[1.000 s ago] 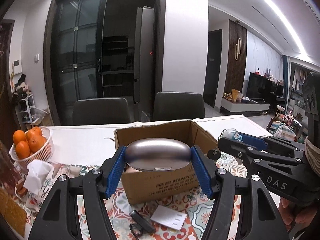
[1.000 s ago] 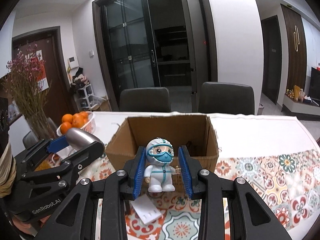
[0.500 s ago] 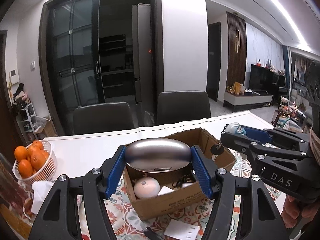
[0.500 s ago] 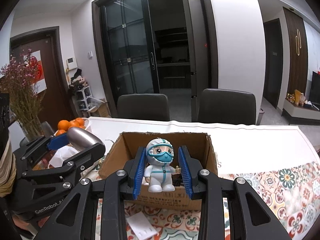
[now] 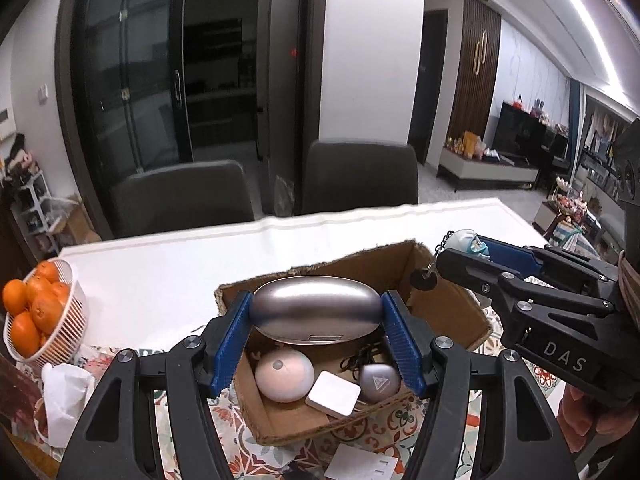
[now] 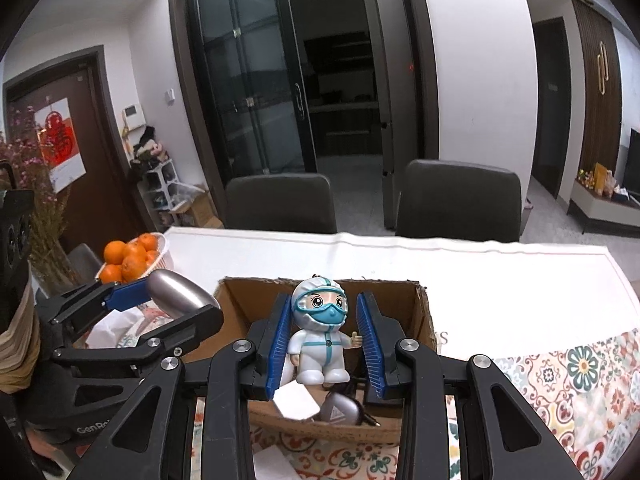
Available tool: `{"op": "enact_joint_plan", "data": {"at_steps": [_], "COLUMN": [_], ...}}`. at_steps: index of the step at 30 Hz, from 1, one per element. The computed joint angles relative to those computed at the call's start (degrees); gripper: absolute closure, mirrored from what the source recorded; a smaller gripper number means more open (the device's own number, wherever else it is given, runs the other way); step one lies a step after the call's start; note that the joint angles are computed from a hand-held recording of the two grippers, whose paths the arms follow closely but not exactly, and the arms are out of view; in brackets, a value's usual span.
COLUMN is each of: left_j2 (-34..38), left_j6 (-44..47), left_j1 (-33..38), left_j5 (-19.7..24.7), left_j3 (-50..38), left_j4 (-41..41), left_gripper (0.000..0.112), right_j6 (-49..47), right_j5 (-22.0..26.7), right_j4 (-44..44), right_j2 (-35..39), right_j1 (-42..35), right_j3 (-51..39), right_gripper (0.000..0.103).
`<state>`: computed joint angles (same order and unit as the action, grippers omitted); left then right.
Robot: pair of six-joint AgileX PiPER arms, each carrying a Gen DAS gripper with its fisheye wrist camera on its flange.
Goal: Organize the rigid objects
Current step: 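Carry the egg device and figurine over the box and open both tools, then withdraw both tools and reach toward the black charger and white adapter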
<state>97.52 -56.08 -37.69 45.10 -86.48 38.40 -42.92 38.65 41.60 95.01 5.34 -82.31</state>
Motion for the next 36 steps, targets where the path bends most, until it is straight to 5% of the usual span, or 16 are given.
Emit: {"op": "enact_joint_plan", "data": {"at_steps": [16, 23, 26, 29, 36], "left_j2": [14.2, 17.1, 16.2, 15.3, 11.9], "left_j6": [23.4, 23.8, 22.6, 20.7, 17.2], "left_j1": [8.7, 8.8, 8.2, 7.0, 5.0], "left_j5": [7.1, 11.8, 10.6, 10.2, 9.8], "left_j3": [-15.9, -19.3, -17.3, -16.7, -13.8], "left_j4": [-25.0, -26.0, -25.4, -23.0, -18.8], "left_gripper": [0.048, 0.048, 0.046, 0.034, 0.034], "right_j6": [14.0, 18.0, 18.3, 17.1, 15.9], "right_j5": [7.4, 10.3, 8.9, 7.4, 6.0], "right_j4": [-13.8, -16.7, -17.1, -15.9, -13.9], "right_j2": [14.9, 18.5, 17.7, 15.7, 12.2], "right_j1": [1.8, 1.7, 1.4, 1.1, 0.2], "right_j3": [-13.8, -17.2, -15.2, -12.2, -8.7], "right_gripper": [0.069, 0.061, 0.059, 0.059, 0.059]}}
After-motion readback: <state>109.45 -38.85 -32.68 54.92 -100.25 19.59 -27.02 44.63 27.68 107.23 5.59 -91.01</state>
